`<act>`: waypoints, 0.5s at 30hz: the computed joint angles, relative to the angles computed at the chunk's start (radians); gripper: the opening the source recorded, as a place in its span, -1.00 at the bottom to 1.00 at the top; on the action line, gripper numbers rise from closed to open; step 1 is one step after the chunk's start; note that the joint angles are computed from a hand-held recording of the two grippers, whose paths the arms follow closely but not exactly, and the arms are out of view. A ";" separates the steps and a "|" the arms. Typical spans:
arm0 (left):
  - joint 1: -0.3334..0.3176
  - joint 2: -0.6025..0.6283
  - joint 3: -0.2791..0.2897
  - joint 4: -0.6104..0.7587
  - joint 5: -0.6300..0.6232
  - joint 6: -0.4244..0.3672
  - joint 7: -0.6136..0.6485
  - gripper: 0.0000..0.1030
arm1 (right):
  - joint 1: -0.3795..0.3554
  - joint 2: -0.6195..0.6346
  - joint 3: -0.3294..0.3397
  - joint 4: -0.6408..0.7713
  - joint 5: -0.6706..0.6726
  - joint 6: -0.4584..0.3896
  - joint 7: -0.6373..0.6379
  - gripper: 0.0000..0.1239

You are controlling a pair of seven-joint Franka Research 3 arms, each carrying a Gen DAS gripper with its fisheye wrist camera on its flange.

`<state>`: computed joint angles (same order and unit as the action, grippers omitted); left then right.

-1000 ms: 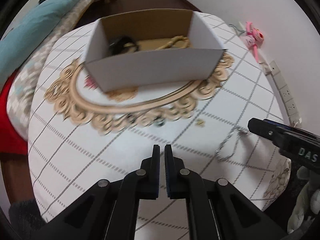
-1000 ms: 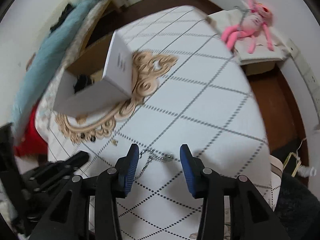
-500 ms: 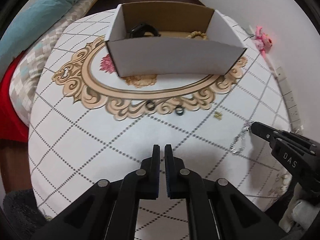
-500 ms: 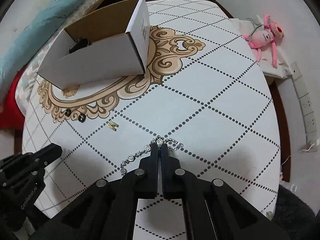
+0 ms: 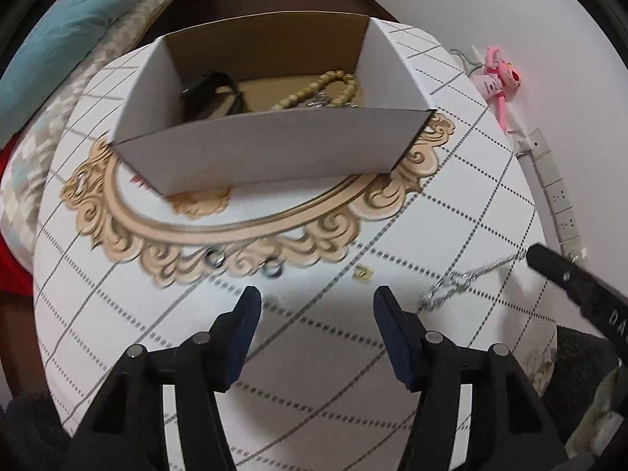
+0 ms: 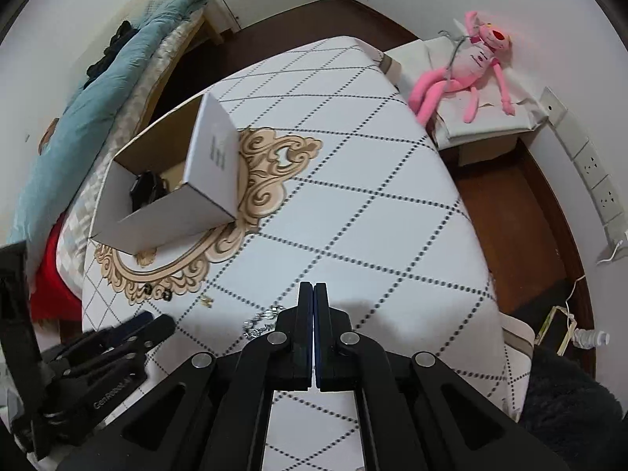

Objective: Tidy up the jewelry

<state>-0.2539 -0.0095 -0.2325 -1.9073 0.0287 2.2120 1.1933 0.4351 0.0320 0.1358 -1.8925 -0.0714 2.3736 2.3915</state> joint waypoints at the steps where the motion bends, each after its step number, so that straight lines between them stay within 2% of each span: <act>1: -0.003 0.009 -0.003 0.005 0.011 -0.001 -0.003 0.10 | -0.001 -0.001 -0.001 -0.006 0.007 0.002 -0.001 -1.00; 7: -0.019 0.061 -0.015 0.039 0.087 0.006 -0.015 0.09 | -0.009 -0.014 -0.002 -0.040 0.026 0.017 0.003 -1.00; 10: -0.024 0.066 -0.016 0.033 0.119 0.028 -0.011 0.01 | -0.013 -0.016 -0.003 -0.047 0.031 0.019 0.004 -1.00; 11: -0.025 0.066 -0.017 0.032 0.131 0.035 -0.010 -0.10 | -0.014 -0.016 -0.003 -0.048 0.031 0.019 0.006 -1.00; 13: -0.027 0.065 -0.018 0.026 0.135 0.056 0.005 -0.42 | -0.016 -0.017 -0.004 -0.051 0.032 0.019 0.004 -1.00; 14: -0.028 0.068 -0.019 0.028 0.133 0.062 0.019 -0.67 | -0.017 -0.017 -0.004 -0.051 0.033 0.019 0.003 -1.00; 15: -0.028 0.073 -0.020 0.034 0.131 0.059 0.030 -0.83 | -0.017 -0.017 -0.004 -0.051 0.033 0.018 0.002 -1.00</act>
<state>-0.2824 0.0633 -0.2522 -1.8735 0.1602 2.2714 1.2235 0.4180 0.0152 0.1322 -1.9435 -0.0386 2.3915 2.3936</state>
